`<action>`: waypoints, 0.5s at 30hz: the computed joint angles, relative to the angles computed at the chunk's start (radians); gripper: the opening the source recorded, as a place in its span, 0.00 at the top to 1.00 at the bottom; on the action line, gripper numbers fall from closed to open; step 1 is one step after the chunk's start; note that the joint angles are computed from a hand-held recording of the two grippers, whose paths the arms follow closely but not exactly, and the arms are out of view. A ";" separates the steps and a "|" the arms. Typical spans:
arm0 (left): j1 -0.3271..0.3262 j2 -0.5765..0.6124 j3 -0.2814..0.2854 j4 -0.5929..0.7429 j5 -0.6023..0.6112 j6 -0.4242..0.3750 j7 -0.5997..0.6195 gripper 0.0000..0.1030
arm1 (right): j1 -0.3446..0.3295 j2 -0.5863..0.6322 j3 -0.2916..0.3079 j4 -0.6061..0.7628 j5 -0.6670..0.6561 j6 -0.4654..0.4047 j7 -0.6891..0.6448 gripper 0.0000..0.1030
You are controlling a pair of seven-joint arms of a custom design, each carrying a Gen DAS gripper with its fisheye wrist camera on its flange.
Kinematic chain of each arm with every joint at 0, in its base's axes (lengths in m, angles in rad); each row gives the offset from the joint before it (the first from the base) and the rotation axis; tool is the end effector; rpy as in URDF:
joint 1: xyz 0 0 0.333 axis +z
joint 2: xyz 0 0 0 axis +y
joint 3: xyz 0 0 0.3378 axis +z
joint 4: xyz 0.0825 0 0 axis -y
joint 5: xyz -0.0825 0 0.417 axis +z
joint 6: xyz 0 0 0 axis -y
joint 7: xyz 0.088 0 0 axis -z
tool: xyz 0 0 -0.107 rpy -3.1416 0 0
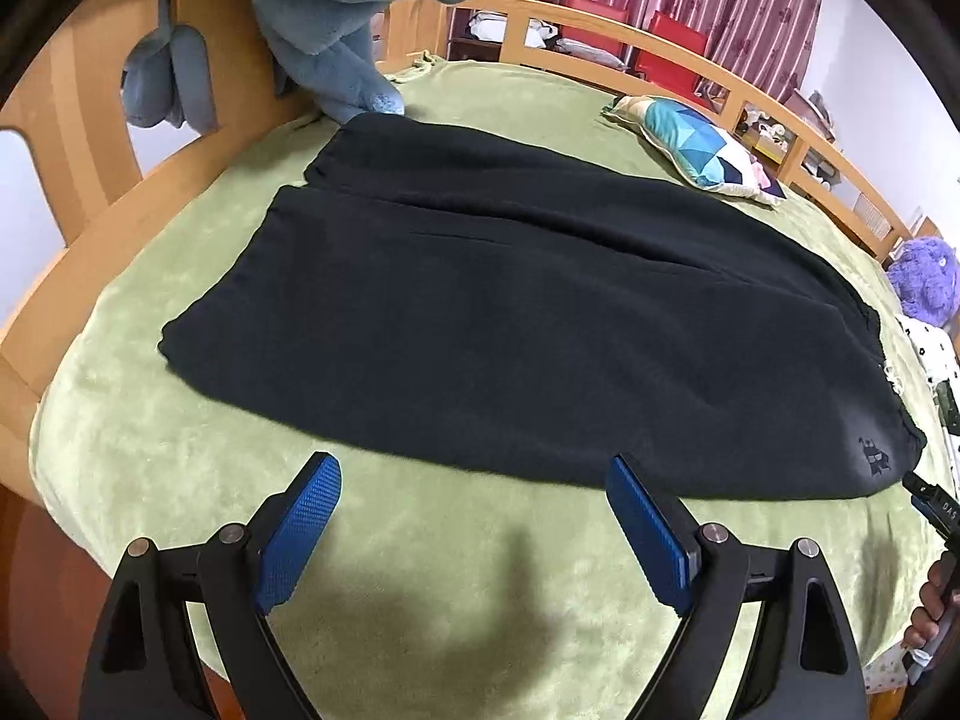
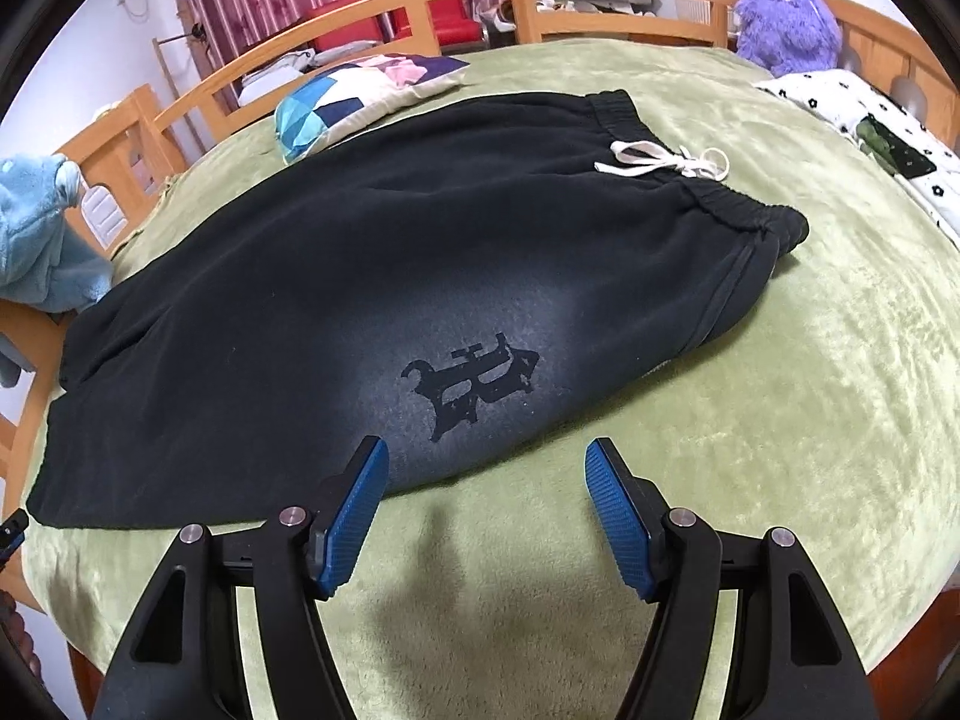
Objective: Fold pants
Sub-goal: 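Move both tools toward the edge of the black sweatpants, then close both grippers on the edge of the upper pant leg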
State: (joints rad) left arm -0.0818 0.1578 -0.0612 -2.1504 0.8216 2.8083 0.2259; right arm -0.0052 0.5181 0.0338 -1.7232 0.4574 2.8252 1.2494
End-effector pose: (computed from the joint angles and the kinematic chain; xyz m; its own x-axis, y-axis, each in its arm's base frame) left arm 0.6057 -0.1220 0.3718 0.4249 -0.8949 0.1366 -0.6974 -0.4198 -0.5809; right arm 0.7465 -0.0044 0.3461 0.0078 -0.9808 -0.1948 -0.8233 0.1043 -0.5579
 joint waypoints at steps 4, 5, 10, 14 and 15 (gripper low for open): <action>0.007 0.000 0.015 -0.027 0.009 0.056 -0.049 0.13 | -0.019 0.014 0.021 0.011 0.035 0.007 -0.021 0.35; 0.009 0.007 0.017 -0.024 0.006 0.053 -0.056 0.13 | -0.011 0.024 0.012 0.021 0.027 0.010 -0.013 0.35; 0.037 0.064 0.016 0.004 -0.104 0.085 0.024 0.15 | 0.020 0.104 -0.035 0.123 -0.030 -0.038 0.078 0.35; 0.063 0.138 -0.001 0.067 -0.229 0.087 0.128 0.22 | 0.023 0.179 -0.054 0.225 -0.067 -0.111 0.161 0.35; 0.070 0.152 -0.010 0.079 -0.269 0.082 0.161 0.25 | 0.016 0.196 -0.050 0.249 -0.070 -0.133 0.170 0.35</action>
